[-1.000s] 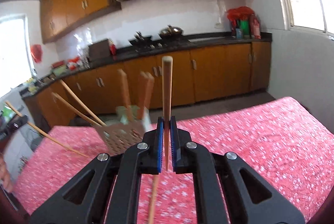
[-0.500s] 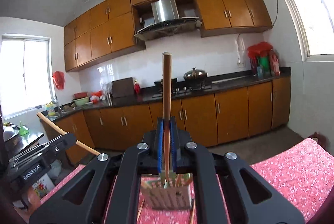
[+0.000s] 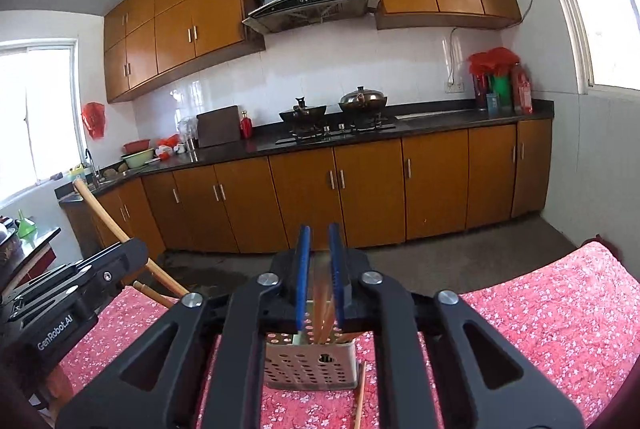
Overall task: Organize utensils
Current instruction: 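Open both grippers to drop the chopsticks into the holder, then lower the right gripper onto a chopstick and close while the left gripper grasps the last one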
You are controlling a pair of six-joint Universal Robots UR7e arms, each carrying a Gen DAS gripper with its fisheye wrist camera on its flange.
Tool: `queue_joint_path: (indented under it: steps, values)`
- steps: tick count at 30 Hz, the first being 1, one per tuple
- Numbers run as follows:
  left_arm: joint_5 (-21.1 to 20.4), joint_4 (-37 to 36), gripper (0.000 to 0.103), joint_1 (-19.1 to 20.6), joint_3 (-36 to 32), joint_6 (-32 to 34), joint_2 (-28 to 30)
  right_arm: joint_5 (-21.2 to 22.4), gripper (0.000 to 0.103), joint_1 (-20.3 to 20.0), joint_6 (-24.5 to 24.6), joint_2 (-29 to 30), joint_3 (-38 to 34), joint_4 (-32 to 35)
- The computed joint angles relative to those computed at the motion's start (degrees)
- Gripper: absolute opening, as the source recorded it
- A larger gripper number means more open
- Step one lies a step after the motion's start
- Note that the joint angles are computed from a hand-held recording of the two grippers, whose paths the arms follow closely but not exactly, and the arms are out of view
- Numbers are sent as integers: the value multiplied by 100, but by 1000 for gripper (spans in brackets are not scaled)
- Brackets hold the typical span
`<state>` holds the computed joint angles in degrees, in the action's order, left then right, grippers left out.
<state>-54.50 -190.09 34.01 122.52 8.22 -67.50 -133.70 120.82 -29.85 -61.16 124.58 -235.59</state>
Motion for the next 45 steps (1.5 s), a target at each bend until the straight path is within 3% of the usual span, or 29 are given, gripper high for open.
queue_joint_path:
  steps: [6, 11, 14, 18, 21, 23, 30, 32, 33, 41, 45]
  values:
    - [-20, -152, 12, -86, 282, -60, -410, -77, 20, 159, -162, -193, 114, -397]
    - [185, -299, 14, -119, 709, -139, -1007, -556, 20, 135, 20, -445, 561, -594]
    - [493, -192, 18, -68, 1021, -285, -1319, -758, 20, -119, 498, -528, 973, -297]
    - [859, 362, 22, 274, 1342, -513, -1369, -597, 20, -743, 1480, -506, 1594, 523]
    - [711, 1112, 22, 630, 1472, -913, -1335, -1, 20, -1220, 2290, -426, 2006, 1217]
    - [553, 1414, 22, 780, 1547, -1134, -1290, 272, 20, -1350, 2527, -303, 2103, 1500]
    - [30, 1823, 22, 1029, 1836, -1493, -1066, 41, 20, -1337, 2568, 469, 1969, 1735]
    - [-16, 1863, 22, 1038, 1896, -1483, -1016, -121, 12, -1326, 2514, 668, 1940, 1519]
    - [-32, 1884, 22, 1035, 1923, -1482, -999, -203, 8, -1322, 2514, 687, 1925, 1511]
    - [84, 2059, 22, 945, 1851, -1704, -482, -347, 8, -1523, 2642, 580, 2093, 1182]
    - [240, 2002, 9, 932, 1825, -1738, -274, -356, 8, -1546, 2556, 500, 2089, 1213]
